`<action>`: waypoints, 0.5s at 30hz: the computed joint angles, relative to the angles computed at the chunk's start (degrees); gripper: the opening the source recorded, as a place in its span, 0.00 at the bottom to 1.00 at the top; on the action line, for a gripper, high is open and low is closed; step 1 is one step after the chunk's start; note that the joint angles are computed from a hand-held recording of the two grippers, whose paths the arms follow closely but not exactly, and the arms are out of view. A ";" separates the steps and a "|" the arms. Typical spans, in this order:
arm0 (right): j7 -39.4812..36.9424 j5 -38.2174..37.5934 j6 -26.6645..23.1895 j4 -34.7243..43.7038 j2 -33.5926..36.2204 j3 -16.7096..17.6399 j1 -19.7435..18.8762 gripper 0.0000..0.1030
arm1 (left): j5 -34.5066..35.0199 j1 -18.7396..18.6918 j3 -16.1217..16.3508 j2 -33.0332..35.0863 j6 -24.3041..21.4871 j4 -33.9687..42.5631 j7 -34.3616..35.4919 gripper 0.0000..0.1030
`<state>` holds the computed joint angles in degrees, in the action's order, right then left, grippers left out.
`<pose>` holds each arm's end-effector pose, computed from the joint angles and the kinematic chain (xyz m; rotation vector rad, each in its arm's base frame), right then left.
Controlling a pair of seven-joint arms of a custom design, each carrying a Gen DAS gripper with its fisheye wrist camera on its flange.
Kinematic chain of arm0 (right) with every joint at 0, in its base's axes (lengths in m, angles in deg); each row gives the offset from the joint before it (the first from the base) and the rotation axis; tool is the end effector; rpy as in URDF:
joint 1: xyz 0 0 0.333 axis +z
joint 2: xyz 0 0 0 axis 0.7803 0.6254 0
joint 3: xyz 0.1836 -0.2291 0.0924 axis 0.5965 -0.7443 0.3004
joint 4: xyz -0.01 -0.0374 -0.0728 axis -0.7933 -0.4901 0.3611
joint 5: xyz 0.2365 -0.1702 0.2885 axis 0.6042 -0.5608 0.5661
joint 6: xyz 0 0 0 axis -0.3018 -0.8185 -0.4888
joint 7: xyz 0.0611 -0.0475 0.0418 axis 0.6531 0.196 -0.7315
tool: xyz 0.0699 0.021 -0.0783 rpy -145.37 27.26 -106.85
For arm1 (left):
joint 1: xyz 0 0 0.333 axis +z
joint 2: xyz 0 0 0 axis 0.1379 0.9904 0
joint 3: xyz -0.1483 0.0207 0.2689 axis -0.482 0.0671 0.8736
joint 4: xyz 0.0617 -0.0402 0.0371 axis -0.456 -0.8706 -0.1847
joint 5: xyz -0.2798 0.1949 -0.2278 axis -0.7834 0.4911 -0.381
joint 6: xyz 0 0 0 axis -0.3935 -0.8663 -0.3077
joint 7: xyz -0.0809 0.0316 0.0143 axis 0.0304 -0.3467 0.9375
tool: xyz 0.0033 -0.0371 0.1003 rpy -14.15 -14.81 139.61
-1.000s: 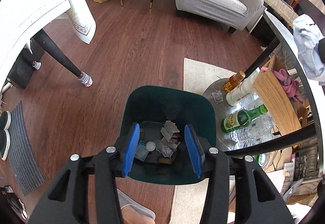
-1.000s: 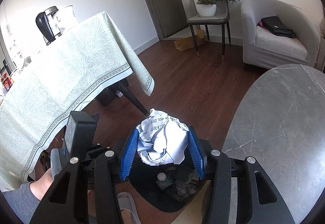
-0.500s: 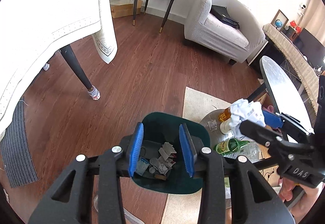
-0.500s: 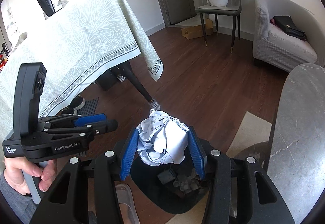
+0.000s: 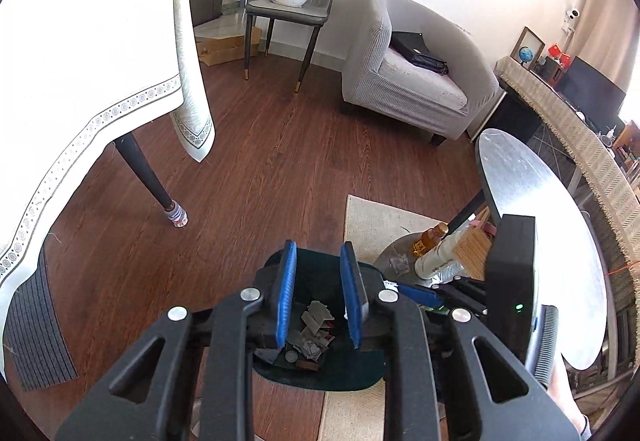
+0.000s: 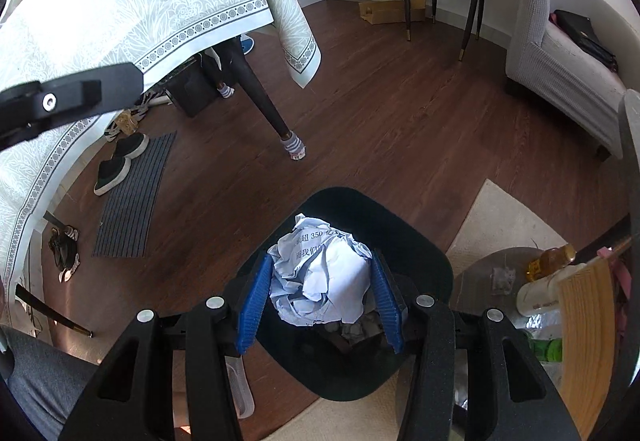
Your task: Collect trash
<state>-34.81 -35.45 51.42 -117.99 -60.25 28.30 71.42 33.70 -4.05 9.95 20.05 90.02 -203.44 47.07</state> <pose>0.6022 0.2987 0.4814 -2.4154 0.9001 -0.0448 0.5190 -0.2485 0.5639 -2.1370 1.4808 -0.8525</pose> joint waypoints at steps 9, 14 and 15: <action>3.79 -11.10 -0.07 -1.40 1.46 -1.49 2.02 0.71 | 0.06 0.44 0.33 0.11 1.79 0.23 -0.94 0.23; 3.54 -12.89 -0.16 -1.77 1.20 -1.34 2.06 0.71 | 0.87 0.88 0.22 -0.51 2.02 0.17 -2.01 0.22; 3.25 -12.54 -0.15 -1.99 0.87 -1.20 1.97 0.71 | 1.00 0.90 0.20 -0.48 2.05 0.32 -2.12 0.22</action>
